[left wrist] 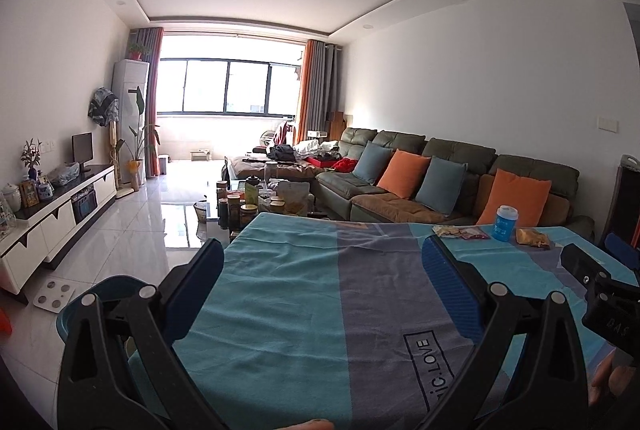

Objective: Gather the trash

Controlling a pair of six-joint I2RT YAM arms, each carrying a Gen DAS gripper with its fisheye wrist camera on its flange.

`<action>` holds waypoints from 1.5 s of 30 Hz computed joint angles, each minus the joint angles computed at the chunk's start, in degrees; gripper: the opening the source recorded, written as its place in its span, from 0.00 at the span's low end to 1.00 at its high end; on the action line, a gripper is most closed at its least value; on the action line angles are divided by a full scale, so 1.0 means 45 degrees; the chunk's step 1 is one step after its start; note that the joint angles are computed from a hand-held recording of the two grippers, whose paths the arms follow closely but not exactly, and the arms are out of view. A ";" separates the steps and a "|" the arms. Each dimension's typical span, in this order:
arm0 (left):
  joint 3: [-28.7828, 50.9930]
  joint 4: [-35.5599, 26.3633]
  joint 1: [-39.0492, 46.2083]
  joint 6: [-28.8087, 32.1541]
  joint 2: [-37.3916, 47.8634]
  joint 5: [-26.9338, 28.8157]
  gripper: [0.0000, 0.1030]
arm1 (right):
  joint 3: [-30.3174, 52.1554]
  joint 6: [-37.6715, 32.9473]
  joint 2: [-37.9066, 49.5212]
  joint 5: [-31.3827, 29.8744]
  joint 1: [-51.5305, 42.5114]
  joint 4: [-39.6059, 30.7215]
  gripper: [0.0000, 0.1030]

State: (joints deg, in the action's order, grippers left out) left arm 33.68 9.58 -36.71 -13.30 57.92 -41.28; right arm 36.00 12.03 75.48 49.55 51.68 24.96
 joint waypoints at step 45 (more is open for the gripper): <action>0.0250 0.0236 0.0342 -0.0145 0.0831 0.0582 0.95 | 0.0292 -0.0002 0.0331 -0.0329 -0.0330 -0.0314 0.93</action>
State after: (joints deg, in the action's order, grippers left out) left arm 34.81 10.65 -35.17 -13.95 61.66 -38.66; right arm 37.31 12.02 76.97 48.07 50.19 23.55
